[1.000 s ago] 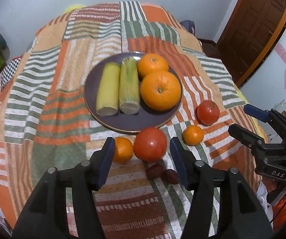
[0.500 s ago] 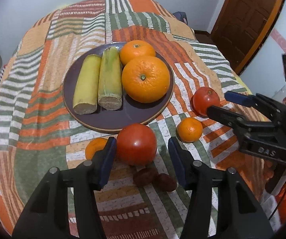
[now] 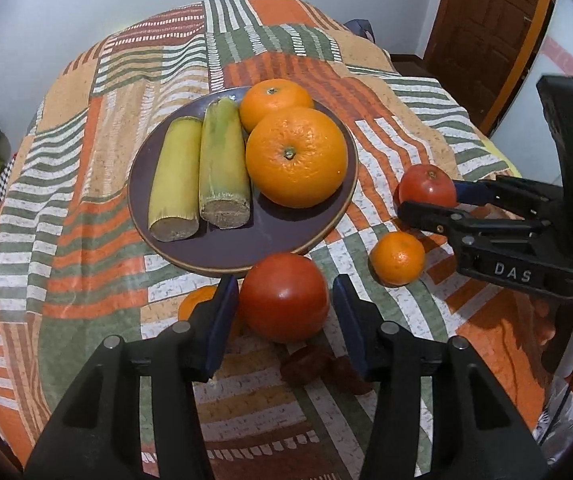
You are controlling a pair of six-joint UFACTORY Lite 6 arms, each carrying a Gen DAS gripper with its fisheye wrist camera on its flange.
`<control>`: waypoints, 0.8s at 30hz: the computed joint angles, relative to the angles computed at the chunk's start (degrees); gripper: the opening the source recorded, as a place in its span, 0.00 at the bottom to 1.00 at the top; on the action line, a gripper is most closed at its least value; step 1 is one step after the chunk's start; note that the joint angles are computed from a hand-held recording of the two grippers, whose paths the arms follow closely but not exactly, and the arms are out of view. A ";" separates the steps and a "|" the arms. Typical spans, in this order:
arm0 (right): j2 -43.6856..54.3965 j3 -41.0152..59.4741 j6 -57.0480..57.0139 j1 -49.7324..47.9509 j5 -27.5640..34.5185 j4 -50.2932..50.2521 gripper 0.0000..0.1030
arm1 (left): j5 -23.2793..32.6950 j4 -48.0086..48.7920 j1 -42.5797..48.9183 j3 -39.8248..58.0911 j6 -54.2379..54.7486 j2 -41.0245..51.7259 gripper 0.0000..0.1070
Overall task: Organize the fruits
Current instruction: 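Grasp a red tomato with the right tool while the left tool grasps another tomato, then carry both tomatoes over the purple plate with both tools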
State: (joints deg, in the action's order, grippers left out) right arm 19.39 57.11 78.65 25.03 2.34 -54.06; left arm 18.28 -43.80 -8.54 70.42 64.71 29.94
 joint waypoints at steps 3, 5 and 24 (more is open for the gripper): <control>-0.04 0.29 -3.28 0.47 0.33 3.64 0.43 | 0.27 -1.32 0.41 -0.05 1.08 -0.02 0.43; -0.24 0.27 -3.98 0.67 0.77 4.20 0.43 | 2.44 -1.69 1.40 1.29 0.70 0.69 0.42; -5.93 2.87 -2.50 2.27 5.37 0.79 0.42 | 9.57 -5.66 5.46 4.49 2.50 -4.06 0.42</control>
State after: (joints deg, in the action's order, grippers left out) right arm 13.46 59.98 76.15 27.30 7.71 -53.26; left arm 27.85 -49.46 -3.07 74.91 67.21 25.88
